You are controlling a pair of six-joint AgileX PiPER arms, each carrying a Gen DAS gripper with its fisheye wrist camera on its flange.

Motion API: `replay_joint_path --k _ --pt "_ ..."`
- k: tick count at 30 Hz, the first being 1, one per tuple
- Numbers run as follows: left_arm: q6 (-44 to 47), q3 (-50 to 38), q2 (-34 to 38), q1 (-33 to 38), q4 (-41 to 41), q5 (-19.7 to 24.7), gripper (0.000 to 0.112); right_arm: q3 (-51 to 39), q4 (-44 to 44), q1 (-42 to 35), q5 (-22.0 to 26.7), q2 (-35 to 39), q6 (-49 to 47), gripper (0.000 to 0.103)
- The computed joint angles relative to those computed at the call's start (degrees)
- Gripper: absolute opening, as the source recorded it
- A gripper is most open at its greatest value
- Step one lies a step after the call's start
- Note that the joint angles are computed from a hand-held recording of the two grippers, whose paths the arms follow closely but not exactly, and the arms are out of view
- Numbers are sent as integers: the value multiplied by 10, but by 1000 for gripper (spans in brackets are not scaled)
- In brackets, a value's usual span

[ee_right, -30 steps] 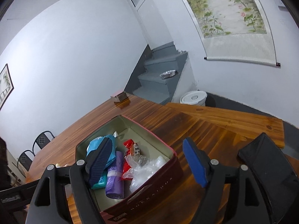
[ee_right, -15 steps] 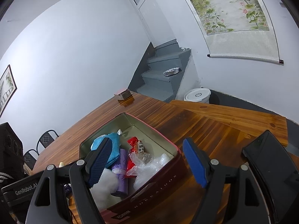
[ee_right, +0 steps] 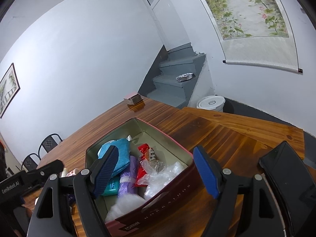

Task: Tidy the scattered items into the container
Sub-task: 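Carry both clear plastic bags over the red tin and open both grippers, then move the left gripper to the white rectangular box and grasp it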

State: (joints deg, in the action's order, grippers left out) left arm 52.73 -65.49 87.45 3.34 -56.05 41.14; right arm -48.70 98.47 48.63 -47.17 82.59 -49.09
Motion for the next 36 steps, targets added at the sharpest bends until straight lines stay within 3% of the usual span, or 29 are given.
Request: replay_joint_path --k 15,23,36 --pt "13 -19 14 159 -1 40 65 -26 -12 29 -27 29 -32 82" --pt "25 -30 42 226 10 60 65 -59 -14 70 -96 65 -67 82" --pt "29 -107 132 343 55 70 66 -152 12 127 -90 144 -141 84"
